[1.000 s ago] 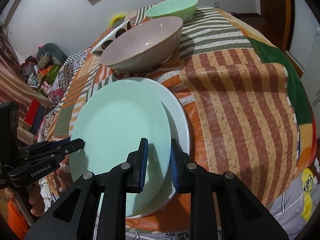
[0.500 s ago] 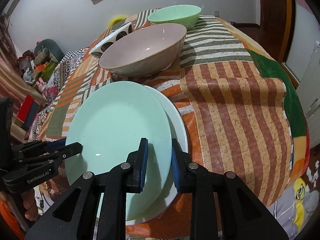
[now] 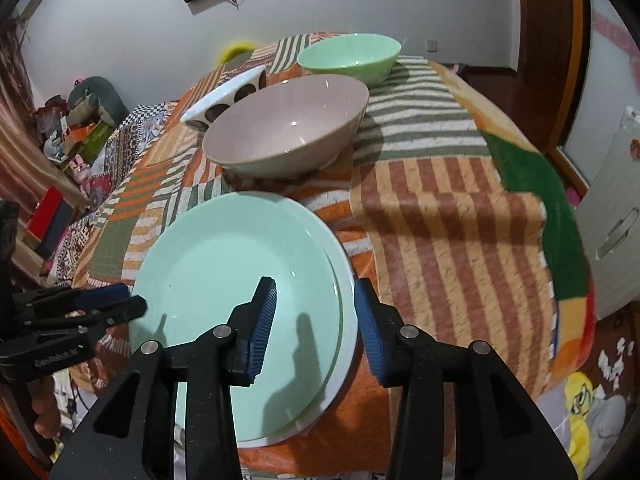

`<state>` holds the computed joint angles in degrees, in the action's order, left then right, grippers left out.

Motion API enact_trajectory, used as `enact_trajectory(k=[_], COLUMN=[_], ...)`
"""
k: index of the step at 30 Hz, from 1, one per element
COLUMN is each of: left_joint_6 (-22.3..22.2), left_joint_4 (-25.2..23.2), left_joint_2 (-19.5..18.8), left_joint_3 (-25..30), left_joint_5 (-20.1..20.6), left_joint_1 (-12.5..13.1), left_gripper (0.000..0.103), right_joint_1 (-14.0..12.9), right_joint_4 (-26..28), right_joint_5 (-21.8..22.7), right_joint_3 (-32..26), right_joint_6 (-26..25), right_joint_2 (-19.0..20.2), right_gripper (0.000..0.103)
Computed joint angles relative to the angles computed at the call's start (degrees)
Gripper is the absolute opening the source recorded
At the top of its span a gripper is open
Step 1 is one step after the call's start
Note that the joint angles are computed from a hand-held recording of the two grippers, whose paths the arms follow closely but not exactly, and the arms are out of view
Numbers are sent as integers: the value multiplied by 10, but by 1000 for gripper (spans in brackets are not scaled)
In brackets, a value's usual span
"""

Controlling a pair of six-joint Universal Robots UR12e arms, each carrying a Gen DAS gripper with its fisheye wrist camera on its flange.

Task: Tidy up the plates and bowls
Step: 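Grasp the pink bowl rim with the left gripper while the right gripper grasps it too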

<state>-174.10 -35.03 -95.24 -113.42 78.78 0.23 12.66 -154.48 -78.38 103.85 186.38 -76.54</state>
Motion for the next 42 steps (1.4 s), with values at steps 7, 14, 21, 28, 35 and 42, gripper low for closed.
enact_trajectory(k=[7, 14, 21, 28, 35, 42], left_joint_6=[-10, -35, -40, -38, -49, -41], left_joint_4=[65, 112, 112, 89, 96, 70], left_joint_2=[13, -9, -54, -101, -133, -155], left_joint_3=[3, 34, 80, 124, 146, 166], left_joint_5=[-4, 1, 17, 14, 2, -13], left_joint_1=[5, 0, -13, -20, -20, -19], left_gripper=[54, 62, 63, 63, 61, 41], right_joint_1=[-7, -13, -16, -16, -17, -23], right_joint_4=[-23, -52, -70, -65, -46, -26], right_joint_5=[12, 11, 2, 0, 0, 28], right_joint_3=[-2, -21, -50, -85, -110, -123], right_joint_6=[1, 7, 15, 11, 20, 37], right_joint_2=[-5, 2, 25, 55, 82, 96], right_gripper=[41, 48, 53, 53, 53, 53])
